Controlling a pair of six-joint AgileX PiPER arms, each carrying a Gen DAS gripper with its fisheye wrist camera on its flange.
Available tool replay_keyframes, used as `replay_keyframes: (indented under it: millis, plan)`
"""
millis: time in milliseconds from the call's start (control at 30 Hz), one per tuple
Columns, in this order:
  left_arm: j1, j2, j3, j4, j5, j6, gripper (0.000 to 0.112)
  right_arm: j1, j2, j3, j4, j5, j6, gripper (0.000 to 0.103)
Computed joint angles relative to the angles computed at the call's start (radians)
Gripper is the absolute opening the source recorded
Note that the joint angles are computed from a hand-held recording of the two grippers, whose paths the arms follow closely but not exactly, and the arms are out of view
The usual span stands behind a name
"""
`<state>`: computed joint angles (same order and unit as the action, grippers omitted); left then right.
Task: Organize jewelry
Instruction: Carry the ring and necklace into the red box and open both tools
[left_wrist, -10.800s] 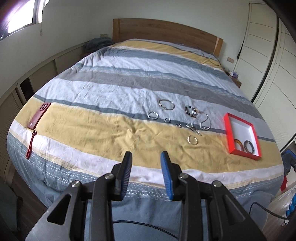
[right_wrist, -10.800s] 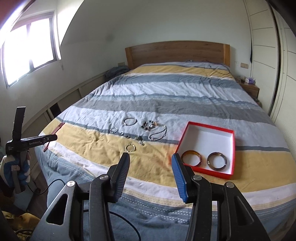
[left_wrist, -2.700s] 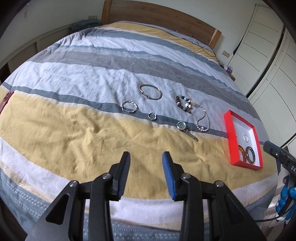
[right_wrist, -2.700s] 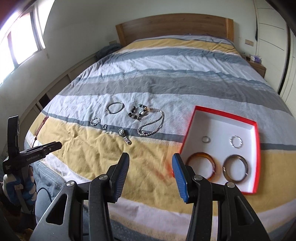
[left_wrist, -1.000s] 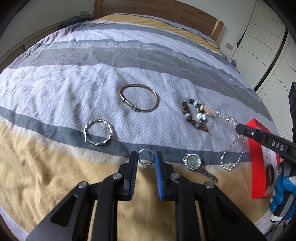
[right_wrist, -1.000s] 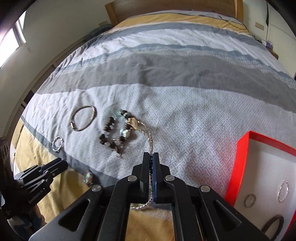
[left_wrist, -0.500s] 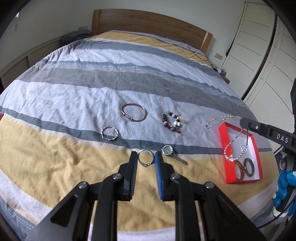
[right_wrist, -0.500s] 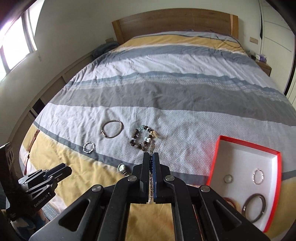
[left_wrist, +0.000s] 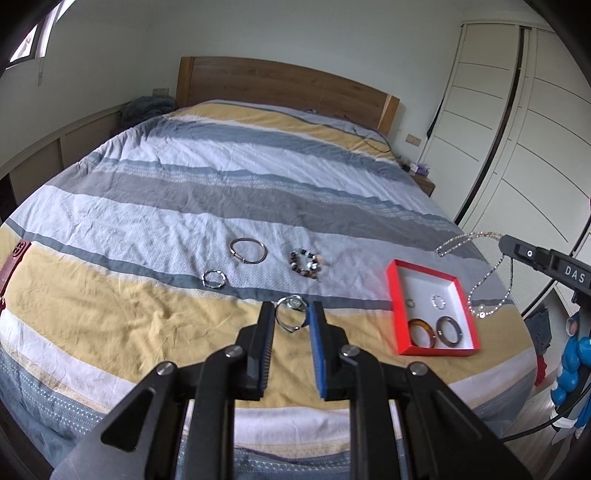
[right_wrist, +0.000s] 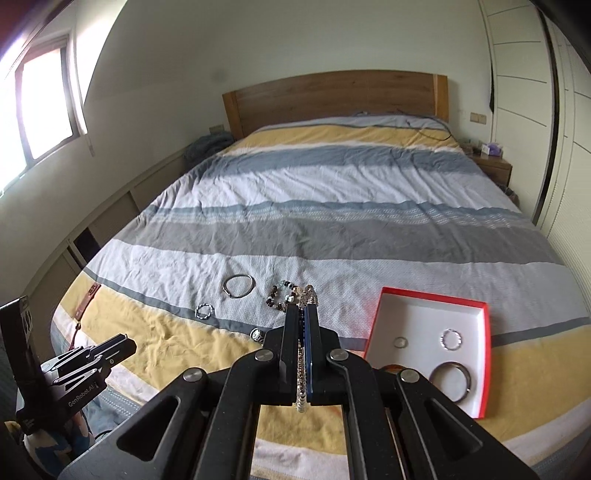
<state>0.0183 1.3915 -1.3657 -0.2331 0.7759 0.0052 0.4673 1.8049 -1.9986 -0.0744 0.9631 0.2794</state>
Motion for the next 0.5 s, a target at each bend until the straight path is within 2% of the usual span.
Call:
replay_keyframes:
  millis: [233,500]
  plan:
    - [-0.083,-0.084,-0.002,0.058,0.023,-0.075,0.018,0.007,-0.18,0.183,-0.046,-0.063,0.042,0.003]
    - [-0.245,-0.05,-0.048,0.185,0.047,-0.194,0.018,-0.084,-0.282,0.317,0.041,-0.13,-0.018,0.003]
